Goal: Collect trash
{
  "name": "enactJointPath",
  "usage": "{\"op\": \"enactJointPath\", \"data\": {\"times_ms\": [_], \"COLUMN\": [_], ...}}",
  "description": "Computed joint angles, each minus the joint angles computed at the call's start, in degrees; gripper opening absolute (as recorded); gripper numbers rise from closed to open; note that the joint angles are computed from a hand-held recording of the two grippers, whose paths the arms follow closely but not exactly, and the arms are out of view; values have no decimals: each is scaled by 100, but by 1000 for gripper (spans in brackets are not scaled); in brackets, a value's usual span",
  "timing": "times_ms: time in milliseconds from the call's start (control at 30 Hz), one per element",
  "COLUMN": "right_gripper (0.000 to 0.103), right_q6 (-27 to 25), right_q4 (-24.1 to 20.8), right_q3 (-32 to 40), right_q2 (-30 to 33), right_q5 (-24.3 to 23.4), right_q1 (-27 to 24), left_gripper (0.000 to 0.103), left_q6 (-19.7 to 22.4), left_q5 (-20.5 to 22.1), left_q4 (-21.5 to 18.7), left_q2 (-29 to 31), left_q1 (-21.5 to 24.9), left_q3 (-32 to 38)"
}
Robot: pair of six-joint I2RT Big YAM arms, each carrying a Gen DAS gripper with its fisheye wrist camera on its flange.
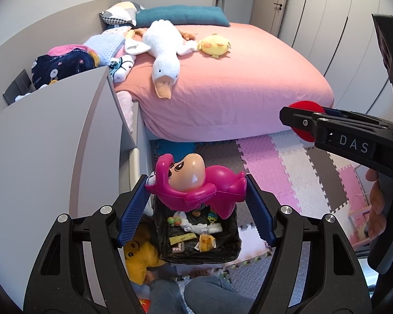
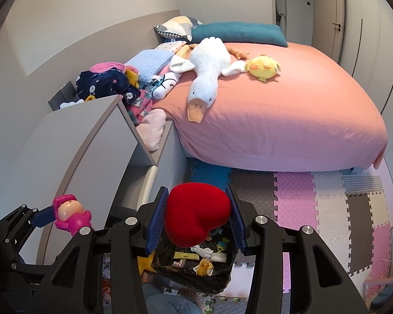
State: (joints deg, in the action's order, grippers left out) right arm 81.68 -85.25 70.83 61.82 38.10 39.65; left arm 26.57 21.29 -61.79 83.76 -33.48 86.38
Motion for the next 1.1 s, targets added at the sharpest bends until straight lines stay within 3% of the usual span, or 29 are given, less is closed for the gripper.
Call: {"op": "enactJointPath", "data": {"times_ms": [300, 400, 500, 1100], "right_gripper": [46, 54, 69, 71], "right_q6": [-65, -45, 163, 154], "right_q4": [39, 48, -154, -175], "right_q3": [-1, -6, 35, 133], "right_q2": [19, 15, 53, 131], "right_q5": [-31, 4, 190, 149], "right_q1": [-47, -42, 12, 55], "left_gripper": [71, 97, 97, 97], "left_q6": [-52, -121, -87, -101], "left_q5": [-5, -84, -97, -120], "left_q4": [-76, -3, 5, 55], "left_q2": [95, 91, 87, 20], "left_q1": [14, 36, 70, 176], "left_q3": [83, 88, 102, 46]}}
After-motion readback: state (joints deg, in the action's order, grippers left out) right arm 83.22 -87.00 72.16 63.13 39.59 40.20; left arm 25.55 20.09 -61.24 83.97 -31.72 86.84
